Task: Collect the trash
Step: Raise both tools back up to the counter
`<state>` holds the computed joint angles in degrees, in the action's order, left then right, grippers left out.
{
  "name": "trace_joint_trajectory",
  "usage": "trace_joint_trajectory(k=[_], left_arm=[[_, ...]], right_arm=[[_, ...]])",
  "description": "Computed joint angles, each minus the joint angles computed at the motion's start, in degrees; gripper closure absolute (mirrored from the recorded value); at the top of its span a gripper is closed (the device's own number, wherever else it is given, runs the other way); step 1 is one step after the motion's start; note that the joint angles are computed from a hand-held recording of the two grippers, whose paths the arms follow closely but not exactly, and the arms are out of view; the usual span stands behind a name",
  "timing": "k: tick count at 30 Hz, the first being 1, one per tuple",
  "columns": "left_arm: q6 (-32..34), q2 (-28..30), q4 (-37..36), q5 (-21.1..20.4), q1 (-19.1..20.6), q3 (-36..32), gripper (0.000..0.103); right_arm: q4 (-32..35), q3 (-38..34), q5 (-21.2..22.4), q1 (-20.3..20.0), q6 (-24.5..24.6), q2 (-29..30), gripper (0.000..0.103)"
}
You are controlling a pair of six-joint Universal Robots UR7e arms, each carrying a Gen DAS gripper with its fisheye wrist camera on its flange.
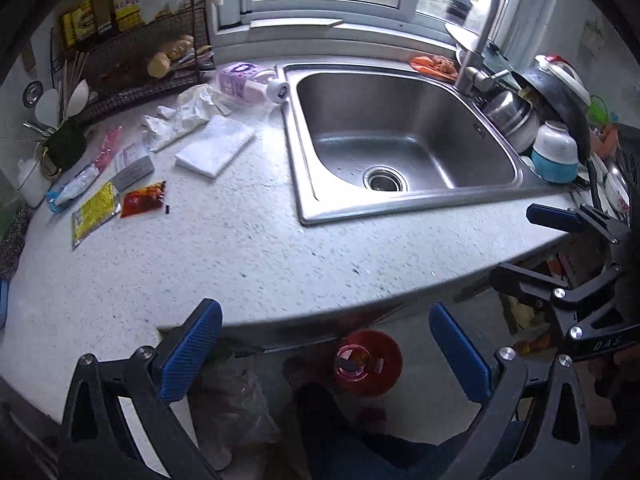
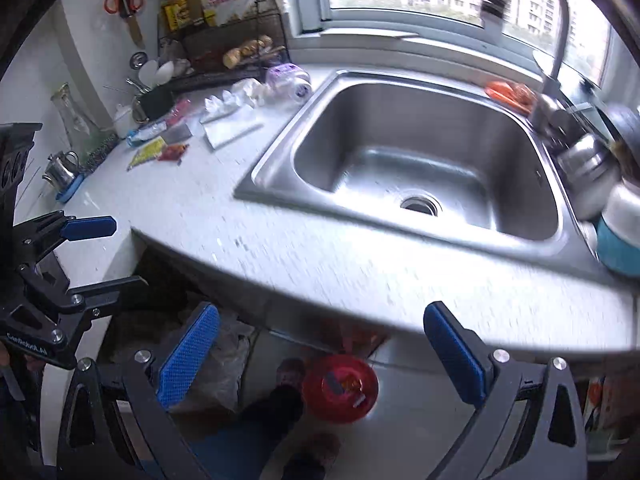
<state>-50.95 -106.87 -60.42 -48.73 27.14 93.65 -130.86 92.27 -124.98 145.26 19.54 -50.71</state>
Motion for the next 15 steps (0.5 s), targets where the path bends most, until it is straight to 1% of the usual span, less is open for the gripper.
trace_joint_trajectory(k=[5, 10, 12, 15], left_arm=[[7.0, 2.0, -1.9, 2.6, 6.1, -6.0, 0.0], [13.2, 4.6, -2.8, 5.1, 12.7, -12.6, 0.0], [15.1, 5.2, -3.2, 6.3, 15.0, -14.5, 0.0], [17.8, 5.9, -4.3, 7.9, 18.6, -17.8, 0.0]], right_arm=[[2.2, -11.1, 2.2, -1.1, -5.4, 7.6, 0.001], [7.2, -26.0, 4.4, -1.8, -9.8, 17.2, 0.001], [7.9, -30.7, 5.3, -2.0, -12.0, 20.4, 0.001], [11.1, -40.0, 7.6, -2.4, -14.8, 26.4, 0.001]])
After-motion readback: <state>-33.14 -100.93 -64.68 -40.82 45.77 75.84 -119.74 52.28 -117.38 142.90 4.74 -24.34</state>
